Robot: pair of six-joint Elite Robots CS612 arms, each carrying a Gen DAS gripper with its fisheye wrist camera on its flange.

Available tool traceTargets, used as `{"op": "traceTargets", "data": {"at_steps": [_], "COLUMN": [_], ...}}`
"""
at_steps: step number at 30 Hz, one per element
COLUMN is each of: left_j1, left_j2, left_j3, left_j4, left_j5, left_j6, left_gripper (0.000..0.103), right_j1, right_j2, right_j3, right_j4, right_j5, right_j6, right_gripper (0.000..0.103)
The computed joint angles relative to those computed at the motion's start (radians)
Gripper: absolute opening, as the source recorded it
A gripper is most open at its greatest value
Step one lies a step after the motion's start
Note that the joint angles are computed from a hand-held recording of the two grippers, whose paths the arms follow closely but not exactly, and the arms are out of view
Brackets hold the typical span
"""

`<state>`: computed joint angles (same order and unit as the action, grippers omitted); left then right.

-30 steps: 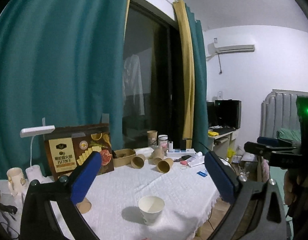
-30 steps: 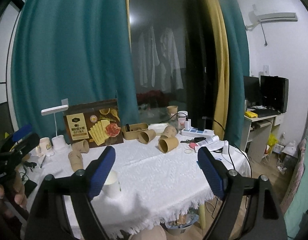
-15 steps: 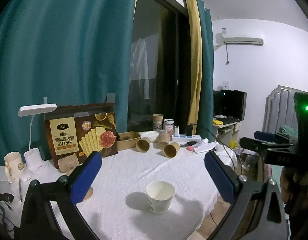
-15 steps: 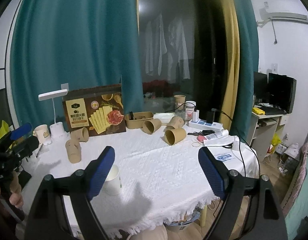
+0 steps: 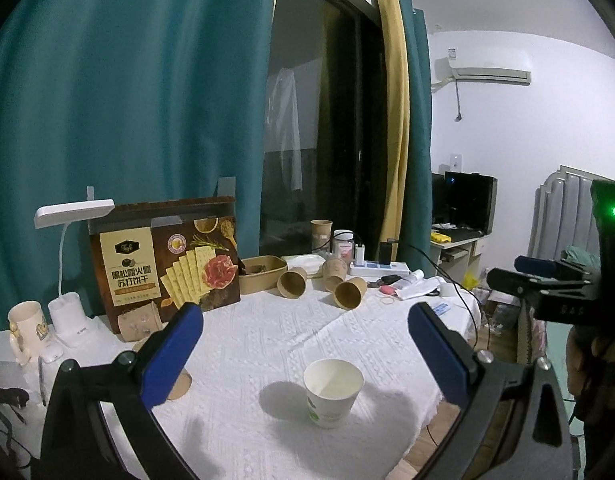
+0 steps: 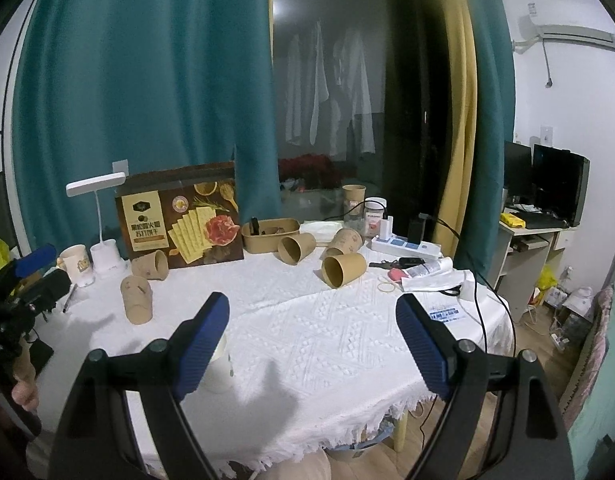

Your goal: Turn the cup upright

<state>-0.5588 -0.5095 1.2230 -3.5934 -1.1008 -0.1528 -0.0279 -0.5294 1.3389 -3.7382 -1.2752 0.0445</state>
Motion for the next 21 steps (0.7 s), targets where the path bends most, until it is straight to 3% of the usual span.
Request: {"op": "traceTargets", "data": {"at_steps": [21], "left_j1": [0.003], "left_j2": [-0.004], "left_j3": [0.012], "left_j4": [-0.015], "left_j5": [0.016], "left_j6": [-0.031], "left_gripper": [0.102], "right_j1": [0.003], "right_j2": [0.012], "right_j3": [-0.021], "right_j4": [0.023], "right_j5": [0.028], "right_j6": [-0.018], "right_gripper": [0.084]}}
